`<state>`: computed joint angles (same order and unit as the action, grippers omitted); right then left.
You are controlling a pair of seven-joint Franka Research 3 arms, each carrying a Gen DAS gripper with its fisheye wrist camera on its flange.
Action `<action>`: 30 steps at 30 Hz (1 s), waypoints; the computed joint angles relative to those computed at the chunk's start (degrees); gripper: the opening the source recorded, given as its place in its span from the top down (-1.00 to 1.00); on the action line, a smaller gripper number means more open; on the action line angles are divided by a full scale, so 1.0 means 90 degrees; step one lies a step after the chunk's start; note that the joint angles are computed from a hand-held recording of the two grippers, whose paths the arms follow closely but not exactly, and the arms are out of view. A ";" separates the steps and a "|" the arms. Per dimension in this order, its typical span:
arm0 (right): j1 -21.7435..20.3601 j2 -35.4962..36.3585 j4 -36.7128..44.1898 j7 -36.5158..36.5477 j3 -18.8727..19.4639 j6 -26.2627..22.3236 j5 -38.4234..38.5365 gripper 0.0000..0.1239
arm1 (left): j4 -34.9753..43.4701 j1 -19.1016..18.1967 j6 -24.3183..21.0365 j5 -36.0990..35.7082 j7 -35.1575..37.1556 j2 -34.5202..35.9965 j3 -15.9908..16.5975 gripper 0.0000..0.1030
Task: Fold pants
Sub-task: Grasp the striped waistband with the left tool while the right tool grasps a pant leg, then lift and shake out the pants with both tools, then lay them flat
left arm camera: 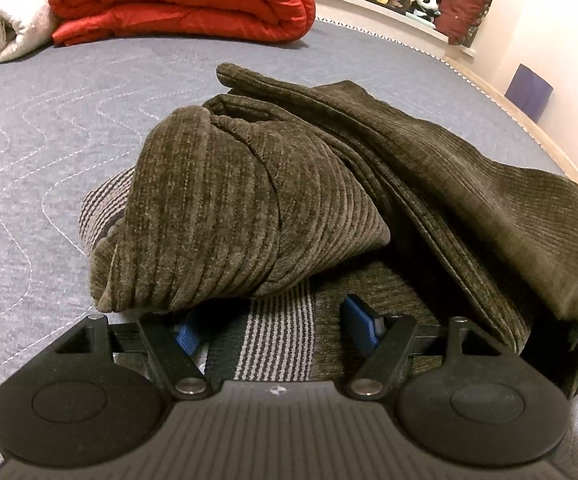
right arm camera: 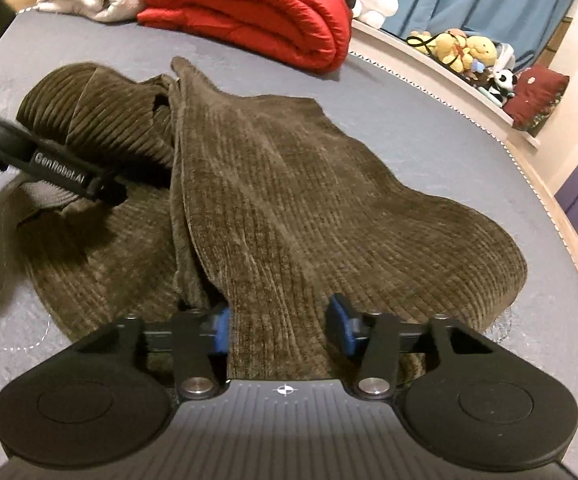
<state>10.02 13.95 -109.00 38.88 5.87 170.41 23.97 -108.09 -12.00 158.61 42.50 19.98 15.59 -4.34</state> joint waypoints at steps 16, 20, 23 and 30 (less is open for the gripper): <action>-0.0773 0.0197 0.1108 0.2769 -0.0446 0.0120 0.1097 0.80 | -0.0999 0.0148 0.0366 0.0887 -0.0384 -0.1166 -0.0060 0.98; -0.1278 -0.0120 0.0809 0.2204 -0.0117 -0.0097 0.1786 0.81 | -0.1791 0.0409 0.0224 0.0942 -0.0281 -0.2215 -0.0319 1.00; -0.1434 -0.0501 0.0452 0.1348 -0.0068 -0.0247 0.2467 0.81 | -0.2721 0.0286 0.1016 -0.0785 0.1061 -0.3008 -0.0022 1.00; -0.1104 -0.0829 -0.0164 0.2448 -0.0845 -0.0434 0.1410 0.80 | -0.3507 0.0165 0.1416 -0.2277 0.1928 -0.3367 0.0018 0.89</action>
